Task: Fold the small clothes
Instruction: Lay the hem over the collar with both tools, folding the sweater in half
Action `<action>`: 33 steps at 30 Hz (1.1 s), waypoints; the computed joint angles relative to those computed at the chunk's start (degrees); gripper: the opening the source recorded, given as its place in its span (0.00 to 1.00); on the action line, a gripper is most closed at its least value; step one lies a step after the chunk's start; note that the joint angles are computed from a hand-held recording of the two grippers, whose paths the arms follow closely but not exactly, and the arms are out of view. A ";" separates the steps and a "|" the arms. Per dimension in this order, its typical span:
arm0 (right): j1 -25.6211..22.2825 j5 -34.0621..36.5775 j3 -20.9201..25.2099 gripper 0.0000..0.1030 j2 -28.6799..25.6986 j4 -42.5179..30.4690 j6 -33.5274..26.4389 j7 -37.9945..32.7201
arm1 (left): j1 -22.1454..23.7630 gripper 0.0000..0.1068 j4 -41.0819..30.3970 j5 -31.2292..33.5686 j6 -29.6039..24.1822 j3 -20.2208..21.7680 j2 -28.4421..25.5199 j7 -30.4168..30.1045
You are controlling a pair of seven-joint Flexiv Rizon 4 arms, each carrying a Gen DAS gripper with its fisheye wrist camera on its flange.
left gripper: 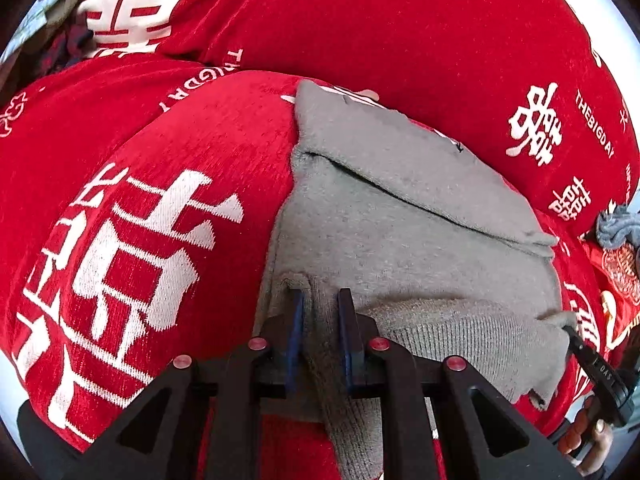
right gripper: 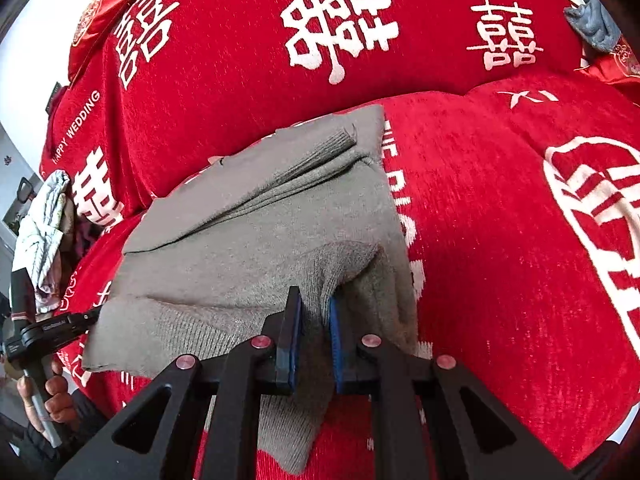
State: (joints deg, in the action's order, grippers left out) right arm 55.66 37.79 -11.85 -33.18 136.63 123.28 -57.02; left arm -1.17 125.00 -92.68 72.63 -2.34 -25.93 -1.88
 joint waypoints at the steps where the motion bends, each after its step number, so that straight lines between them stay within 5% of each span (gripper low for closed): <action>1: 0.66 0.49 -0.43 0.19 0.32 0.17 -0.15 -0.11 | 0.35 0.25 0.25 0.91 -0.80 0.12 0.23 -0.67; 2: -0.19 -0.02 0.62 0.27 0.81 0.53 0.36 0.15 | 1.59 0.34 0.91 3.78 -3.53 0.44 0.83 -2.74; 3: -1.93 -0.92 2.61 0.33 1.08 0.85 1.69 0.74 | 2.72 0.52 1.36 5.58 -5.98 0.46 1.35 -3.98; 5: -2.35 0.28 4.55 0.65 1.25 1.37 4.43 1.22 | 4.93 0.67 2.97 6.45 -10.95 0.43 3.11 -4.25; 9: 1.45 6.19 4.17 0.66 2.04 1.78 5.16 -1.19 | 2.54 0.69 6.01 2.63 -7.69 0.70 5.53 2.15; 16: -7.81 1.63 14.04 0.66 0.58 3.12 10.60 2.54 | 1.78 0.69 7.23 6.05 -8.38 1.13 5.81 -0.05; 27: -14.64 -8.66 16.94 0.50 -0.92 1.88 10.48 3.86 | 6.10 0.68 3.65 15.71 -14.22 0.36 3.16 -9.22; 29: -13.41 -8.76 15.39 0.18 -0.37 1.48 8.21 2.70 | 6.23 0.49 3.25 16.28 -13.16 0.08 2.78 -9.96; 31: -13.89 -9.64 15.75 0.12 -0.03 1.87 8.39 2.92 | 6.79 0.23 2.99 18.51 -13.39 0.18 2.61 -11.32; 33: -11.83 -8.46 14.50 0.12 0.67 2.30 8.33 1.44 | 7.70 0.23 3.20 19.49 -14.38 0.02 2.89 -12.12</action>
